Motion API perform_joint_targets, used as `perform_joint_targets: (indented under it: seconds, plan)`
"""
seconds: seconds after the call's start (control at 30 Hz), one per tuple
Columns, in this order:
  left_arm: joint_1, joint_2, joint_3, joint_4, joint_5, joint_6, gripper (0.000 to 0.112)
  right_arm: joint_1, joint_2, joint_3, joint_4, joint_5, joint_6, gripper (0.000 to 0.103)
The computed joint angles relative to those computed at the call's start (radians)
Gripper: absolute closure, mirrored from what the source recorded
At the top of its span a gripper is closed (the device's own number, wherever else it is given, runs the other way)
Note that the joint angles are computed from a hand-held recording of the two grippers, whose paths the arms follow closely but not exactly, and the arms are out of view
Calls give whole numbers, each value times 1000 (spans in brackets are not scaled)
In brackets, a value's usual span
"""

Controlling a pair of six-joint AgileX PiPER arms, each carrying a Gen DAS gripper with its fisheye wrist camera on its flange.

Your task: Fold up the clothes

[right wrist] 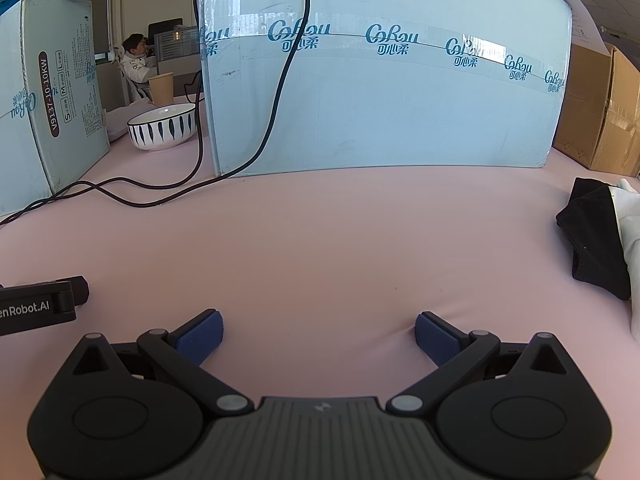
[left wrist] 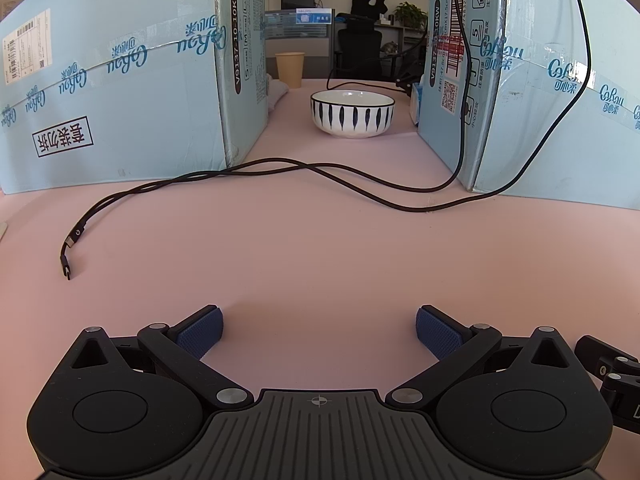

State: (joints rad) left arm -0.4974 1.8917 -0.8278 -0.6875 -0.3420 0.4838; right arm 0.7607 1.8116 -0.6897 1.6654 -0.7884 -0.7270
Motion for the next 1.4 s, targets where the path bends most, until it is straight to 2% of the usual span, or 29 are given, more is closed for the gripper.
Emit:
perform_joint_targets:
  seconds: [1.4]
  plan:
    - [-1,2,-2,-10,-1,11,9,10,-2,1,13,-9,-5,0]
